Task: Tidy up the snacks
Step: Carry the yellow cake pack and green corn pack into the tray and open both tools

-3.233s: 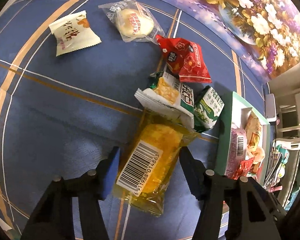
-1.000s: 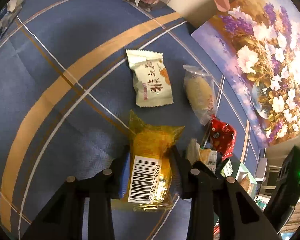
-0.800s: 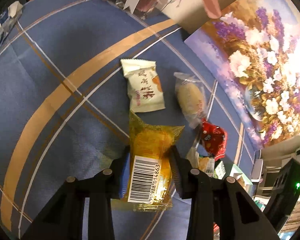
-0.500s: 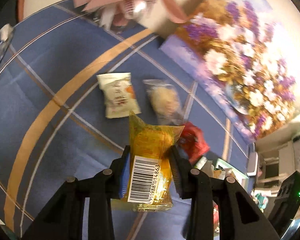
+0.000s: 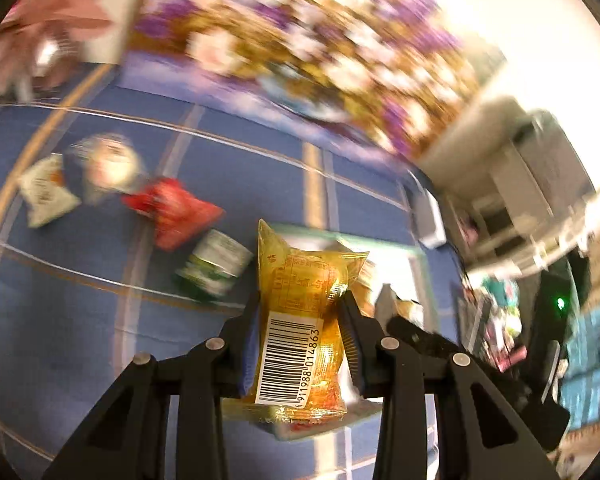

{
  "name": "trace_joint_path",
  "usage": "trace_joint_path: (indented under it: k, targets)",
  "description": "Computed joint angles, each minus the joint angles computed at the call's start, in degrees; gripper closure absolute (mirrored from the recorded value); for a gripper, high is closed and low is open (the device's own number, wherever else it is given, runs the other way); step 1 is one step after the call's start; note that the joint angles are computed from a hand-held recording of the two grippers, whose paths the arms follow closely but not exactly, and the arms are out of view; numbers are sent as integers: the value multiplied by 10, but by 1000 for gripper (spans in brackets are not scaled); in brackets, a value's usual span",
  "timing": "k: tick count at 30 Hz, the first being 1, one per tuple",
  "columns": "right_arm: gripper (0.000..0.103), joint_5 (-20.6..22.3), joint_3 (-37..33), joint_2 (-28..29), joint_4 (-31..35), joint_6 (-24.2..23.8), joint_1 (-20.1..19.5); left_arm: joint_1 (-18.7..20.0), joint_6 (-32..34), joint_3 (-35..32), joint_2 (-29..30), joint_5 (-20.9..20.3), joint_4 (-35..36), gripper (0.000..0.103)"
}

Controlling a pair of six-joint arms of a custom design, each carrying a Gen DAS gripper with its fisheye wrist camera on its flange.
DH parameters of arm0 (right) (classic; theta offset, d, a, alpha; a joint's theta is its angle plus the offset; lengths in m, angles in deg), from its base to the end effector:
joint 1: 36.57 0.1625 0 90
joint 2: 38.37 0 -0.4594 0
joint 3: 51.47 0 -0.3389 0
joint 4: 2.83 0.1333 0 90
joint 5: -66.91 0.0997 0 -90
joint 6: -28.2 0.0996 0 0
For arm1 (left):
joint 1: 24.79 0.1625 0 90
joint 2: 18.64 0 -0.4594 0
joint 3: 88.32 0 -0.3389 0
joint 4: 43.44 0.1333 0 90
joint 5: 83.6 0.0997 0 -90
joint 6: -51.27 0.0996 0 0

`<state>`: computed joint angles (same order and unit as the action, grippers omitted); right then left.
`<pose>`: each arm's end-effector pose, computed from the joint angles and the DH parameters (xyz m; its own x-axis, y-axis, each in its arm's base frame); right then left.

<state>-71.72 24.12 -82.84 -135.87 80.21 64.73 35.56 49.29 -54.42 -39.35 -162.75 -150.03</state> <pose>0.2003 -0.7035 0.2654 -0.5687 0.7700 0.2892 0.4167 0.5728 -0.7058 -0.2958 -0.8270 0.1559 -0.8756 0.4459 -0.1857 0.4639 0.8835 -0.0658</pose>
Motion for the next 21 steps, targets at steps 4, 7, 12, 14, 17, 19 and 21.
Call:
trace_joint_path:
  k: [4,7,12,14,17,19,21]
  targets:
    - [43,-10,59,-44,2,51,-13,-17,15,46,-1,-7,-16,65]
    - [43,1,91,-65,-20,60,-24,-28,25,70,4,-3,-28,65]
    - [37,25,107,-71,-56,38,-33,-33,36,81,12,-19,-31,64]
    - [37,23,105,-69,-56,35,-32,-35,35,78,15,-15,-23,60]
    - [37,18,97,-63,-55,32,-28,-37,38,82,11,-4,-28,56]
    - [37,16,92,-59,-56,25,-27,-34,30,68,13,-3,-21,56]
    - [37,11,83,-54,-50,20,-22,-27,11,35,21,11,3,56]
